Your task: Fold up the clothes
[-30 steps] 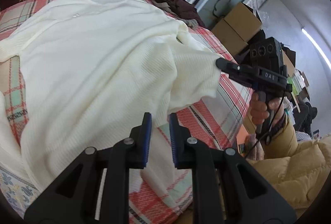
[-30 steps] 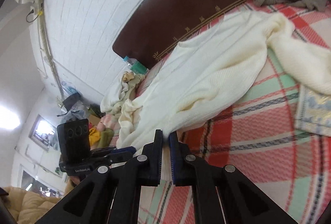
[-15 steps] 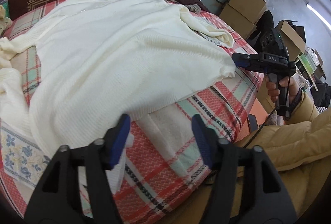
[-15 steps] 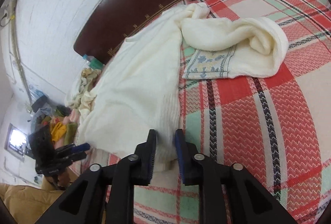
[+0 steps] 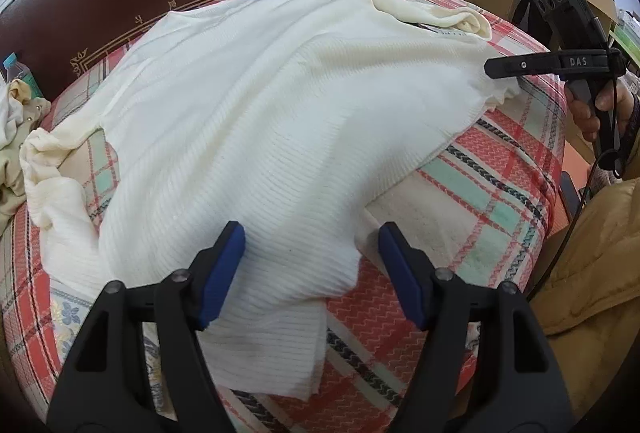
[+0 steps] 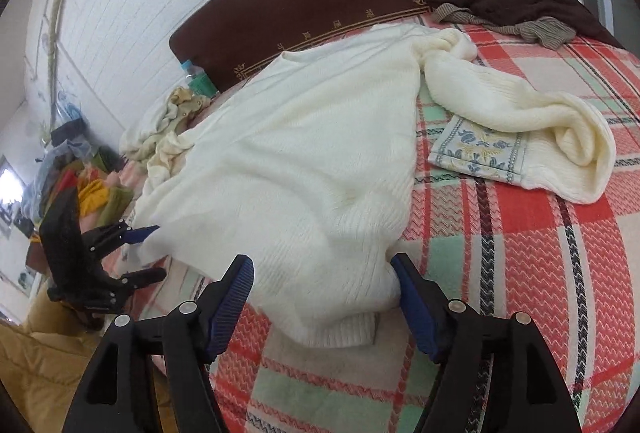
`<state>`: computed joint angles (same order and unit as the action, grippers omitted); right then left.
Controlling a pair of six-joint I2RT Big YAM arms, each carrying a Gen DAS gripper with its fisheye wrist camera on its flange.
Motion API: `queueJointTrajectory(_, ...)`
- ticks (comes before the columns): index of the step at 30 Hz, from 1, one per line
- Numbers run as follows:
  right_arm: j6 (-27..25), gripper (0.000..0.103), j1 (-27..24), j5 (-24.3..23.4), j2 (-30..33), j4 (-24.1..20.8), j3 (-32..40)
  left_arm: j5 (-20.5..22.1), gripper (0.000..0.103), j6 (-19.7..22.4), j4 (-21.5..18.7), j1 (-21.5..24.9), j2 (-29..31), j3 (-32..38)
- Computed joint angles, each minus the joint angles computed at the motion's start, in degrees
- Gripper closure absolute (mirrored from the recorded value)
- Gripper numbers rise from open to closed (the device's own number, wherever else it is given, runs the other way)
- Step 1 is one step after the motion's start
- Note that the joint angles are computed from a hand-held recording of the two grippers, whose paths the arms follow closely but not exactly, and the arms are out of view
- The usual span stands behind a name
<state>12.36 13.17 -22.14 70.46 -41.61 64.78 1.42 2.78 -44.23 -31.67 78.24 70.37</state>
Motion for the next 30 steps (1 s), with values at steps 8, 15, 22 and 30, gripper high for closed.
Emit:
queueJointTrajectory(8, 4.8, 0.096, -5.4, -11.2, -2.8, 0.9, -1.2, 9.1, 0.095, -6.3, -3.1, 2.8, -3.6, 1.3)
queueJointTrajectory(15, 1.0, 0.096, -9.1, -14.9, -10.7, -4.5, -1.4, 15.5, 0.095, -4.7, -5.8, 1.5, -10.3, -0.1)
queueJointTrajectory(22, -2.0, 0.095, -8.7, -9.3, -9.1, -11.2, -3.2, 12.8, 0.094, -6.7, -5.9, 1.9, -9.9, -4.1)
queueJointTrajectory(30, -1.3, 0.059, -9.6, -2.2, -10.4, -11.4, -3.0, 13.5, 0.012, -17.0, -4.4, 5.3, -10.7, -7.7)
